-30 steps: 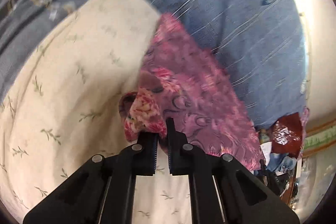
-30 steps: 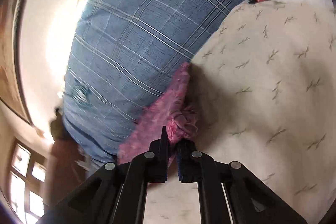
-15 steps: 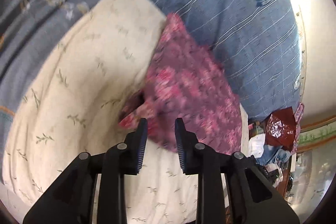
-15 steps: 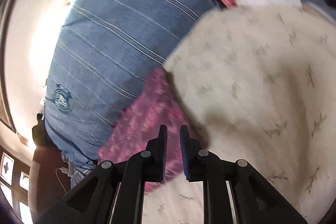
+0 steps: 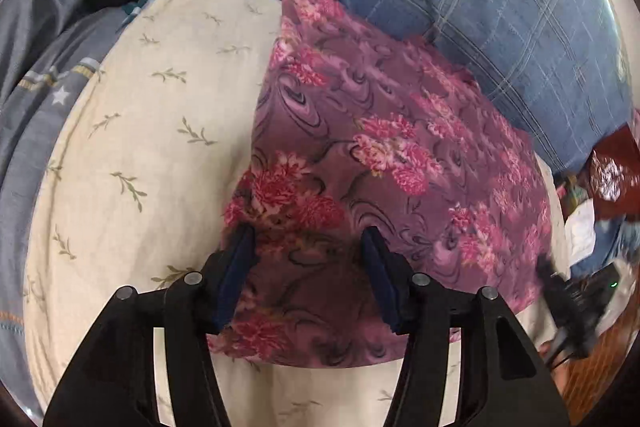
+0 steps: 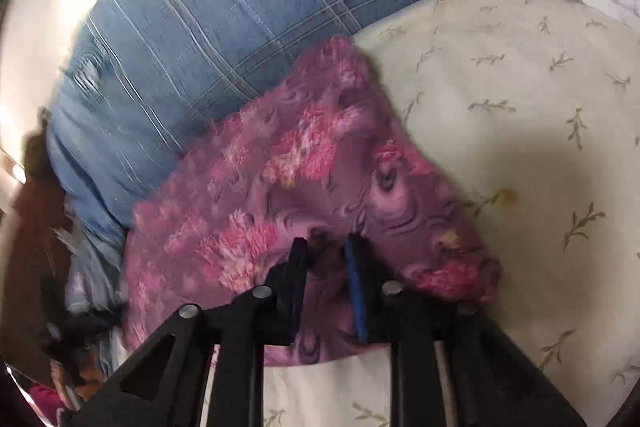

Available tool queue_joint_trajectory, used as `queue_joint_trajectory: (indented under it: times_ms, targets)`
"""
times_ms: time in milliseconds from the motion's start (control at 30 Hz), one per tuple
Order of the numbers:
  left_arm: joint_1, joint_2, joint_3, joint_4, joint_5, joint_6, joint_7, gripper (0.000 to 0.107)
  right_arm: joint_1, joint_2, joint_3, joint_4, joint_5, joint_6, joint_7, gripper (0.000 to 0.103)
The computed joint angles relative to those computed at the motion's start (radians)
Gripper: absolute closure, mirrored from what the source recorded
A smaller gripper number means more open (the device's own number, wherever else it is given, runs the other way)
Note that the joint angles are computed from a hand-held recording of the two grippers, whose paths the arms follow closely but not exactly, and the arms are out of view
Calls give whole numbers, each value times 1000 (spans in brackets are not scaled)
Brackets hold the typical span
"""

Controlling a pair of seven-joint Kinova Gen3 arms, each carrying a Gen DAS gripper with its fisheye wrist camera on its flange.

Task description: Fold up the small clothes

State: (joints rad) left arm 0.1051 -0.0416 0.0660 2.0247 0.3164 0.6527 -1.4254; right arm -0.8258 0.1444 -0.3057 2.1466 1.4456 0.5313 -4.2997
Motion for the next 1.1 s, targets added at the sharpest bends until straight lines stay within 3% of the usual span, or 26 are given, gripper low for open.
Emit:
queue_joint_trajectory:
  times_ms: [100, 200, 333, 467, 500, 533, 600, 633, 733, 933, 1100]
  targets:
    - [113, -54, -139, -22, 100, 32, -115, 53, 126, -23, -119, -31, -74, 17, 115, 78]
    - [218, -56, -229, -76, 101, 1, -138, 47, 160, -38, -123, -75, -85, 49, 218, 74]
    - [237, 79, -209, -214, -25, 22, -16, 42, 69, 28, 48, -164, -186, 16, 375, 72]
    - [191, 234, -169, -264, -14, 57, 16, 41, -87, 78, 232, -212, -334, 24, 519, 72]
    - [217, 237, -183, -274, -37, 57, 16, 36, -129, 80, 278, -222, -374, 25, 560, 72]
    - [261, 236, -211, -289, -59, 73, 11, 22, -160, 80, 316, -233, -412, 24, 600, 71]
    - [334, 251, -275, -328, -61, 137, -29, 21, -191, 81, 341, -261, -470, 56, 682, 67]
    - [343, 247, -293, -329, -38, 152, -66, 21, -200, 87, 337, -291, -497, 88, 722, 60]
    - [260, 209, -284, -302, 82, 187, -166, 21, -195, 93, 273, -355, -556, 146, 844, 49]
    - [-16, 144, -299, -235, 318, 330, -240, 21, -122, 229, -4, -533, -543, 192, 1088, 47]
    - [-111, 105, -344, -225, 321, 382, -279, 21, -155, 419, -235, -761, -375, 391, 1292, 41]
